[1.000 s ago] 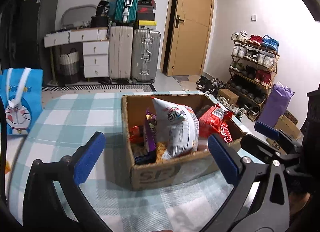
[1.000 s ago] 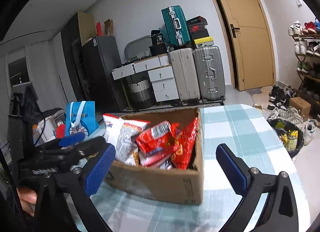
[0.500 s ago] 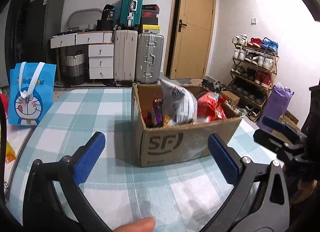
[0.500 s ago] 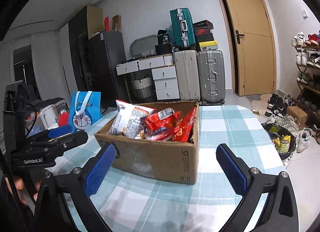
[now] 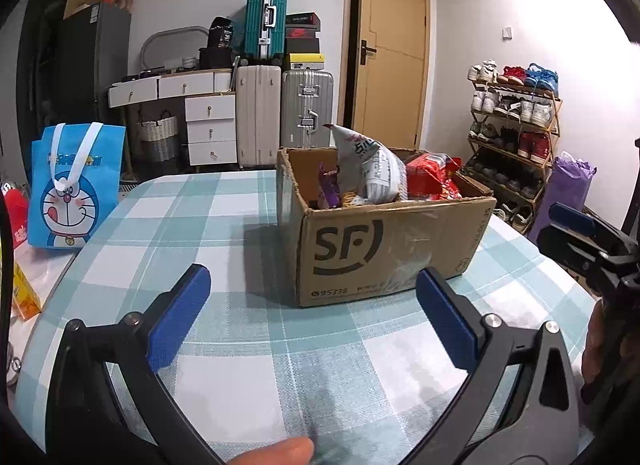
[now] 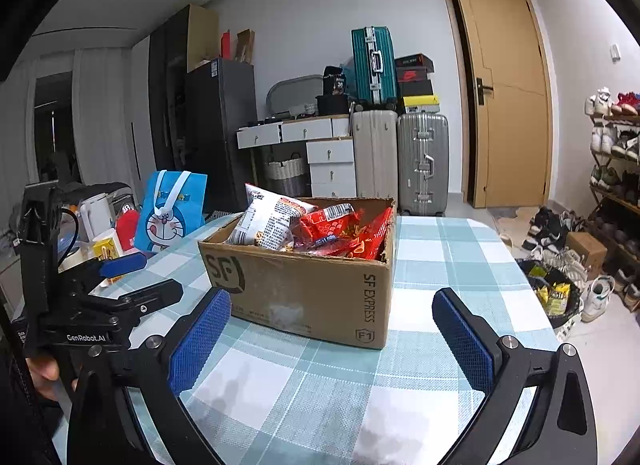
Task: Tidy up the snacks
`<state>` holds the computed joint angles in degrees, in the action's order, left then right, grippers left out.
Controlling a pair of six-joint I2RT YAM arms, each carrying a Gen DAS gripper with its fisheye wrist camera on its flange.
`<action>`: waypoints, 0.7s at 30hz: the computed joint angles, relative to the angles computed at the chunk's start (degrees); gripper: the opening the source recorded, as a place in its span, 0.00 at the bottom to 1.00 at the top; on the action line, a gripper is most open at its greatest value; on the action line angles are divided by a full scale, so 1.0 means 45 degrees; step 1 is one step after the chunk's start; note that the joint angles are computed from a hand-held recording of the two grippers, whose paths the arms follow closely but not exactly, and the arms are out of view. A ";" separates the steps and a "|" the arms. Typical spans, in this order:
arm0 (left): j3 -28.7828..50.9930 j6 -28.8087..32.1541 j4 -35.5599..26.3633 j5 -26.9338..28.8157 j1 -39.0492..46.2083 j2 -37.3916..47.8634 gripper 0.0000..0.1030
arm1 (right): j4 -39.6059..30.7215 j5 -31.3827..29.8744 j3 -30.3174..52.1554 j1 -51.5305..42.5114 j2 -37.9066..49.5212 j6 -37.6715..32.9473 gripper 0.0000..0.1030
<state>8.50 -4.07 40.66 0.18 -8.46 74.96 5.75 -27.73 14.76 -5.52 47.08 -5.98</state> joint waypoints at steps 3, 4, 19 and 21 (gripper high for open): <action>-0.0084 -0.0046 0.0221 0.0222 0.0157 0.0114 0.99 | 0.0248 -0.0114 -0.0091 -0.0050 0.0159 0.0094 1.00; -0.0142 -0.0061 0.0317 0.0276 0.0193 0.0094 0.99 | 0.0405 0.0001 -0.0161 0.0015 0.0199 0.0087 1.00; -0.0263 -0.0218 0.0528 0.0864 0.0638 -0.0015 0.99 | 0.1036 0.0719 -0.0752 0.0300 -0.0316 0.0046 1.00; -0.0316 -0.0225 0.0580 0.1014 0.0728 -0.0062 0.99 | 0.1104 0.0908 -0.0873 0.0413 -0.0517 0.0020 1.00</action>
<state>7.08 -5.08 43.27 4.75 -5.18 74.68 10.71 -23.65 10.83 -3.66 44.75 -5.89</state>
